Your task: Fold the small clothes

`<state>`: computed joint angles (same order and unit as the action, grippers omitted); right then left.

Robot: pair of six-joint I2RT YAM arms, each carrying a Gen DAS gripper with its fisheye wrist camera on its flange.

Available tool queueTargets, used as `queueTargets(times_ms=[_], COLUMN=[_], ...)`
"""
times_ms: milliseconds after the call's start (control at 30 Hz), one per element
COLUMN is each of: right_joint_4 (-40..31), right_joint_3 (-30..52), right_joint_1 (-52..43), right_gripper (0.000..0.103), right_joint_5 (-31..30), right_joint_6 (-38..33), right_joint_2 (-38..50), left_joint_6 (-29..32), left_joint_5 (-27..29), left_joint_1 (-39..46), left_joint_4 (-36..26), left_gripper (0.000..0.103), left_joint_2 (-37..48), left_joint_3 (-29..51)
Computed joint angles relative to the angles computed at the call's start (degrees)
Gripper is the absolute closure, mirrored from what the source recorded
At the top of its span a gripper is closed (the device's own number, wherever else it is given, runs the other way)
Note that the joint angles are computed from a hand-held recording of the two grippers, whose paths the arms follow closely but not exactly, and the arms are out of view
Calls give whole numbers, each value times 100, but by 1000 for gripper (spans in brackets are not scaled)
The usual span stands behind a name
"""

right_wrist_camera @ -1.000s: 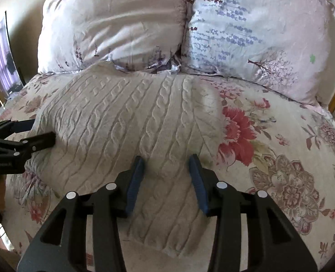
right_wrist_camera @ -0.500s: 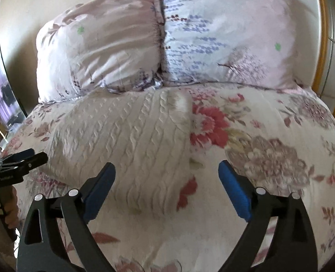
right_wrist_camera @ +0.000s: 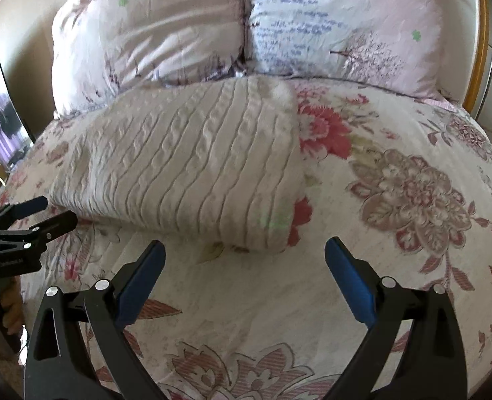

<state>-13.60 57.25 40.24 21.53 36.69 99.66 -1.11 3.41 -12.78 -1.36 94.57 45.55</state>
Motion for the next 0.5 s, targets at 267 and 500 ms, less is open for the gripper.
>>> queueTargets(times_ms=[267, 500], right_joint_4=[-436, -708], right_joint_3=[379, 585], right_joint_1=[105, 205], right_gripper=[4, 1], right_joint_5=[49, 340], right_joint_6=[286, 438], right_joint_2=[389, 592], left_joint_6=[138, 174], left_joint_5=[-371, -348], left_joint_1=[-237, -208], left_joint_4=[-260, -254], left_gripper=[2, 2], left_joint_2=[200, 202], left_joint_3=[199, 192])
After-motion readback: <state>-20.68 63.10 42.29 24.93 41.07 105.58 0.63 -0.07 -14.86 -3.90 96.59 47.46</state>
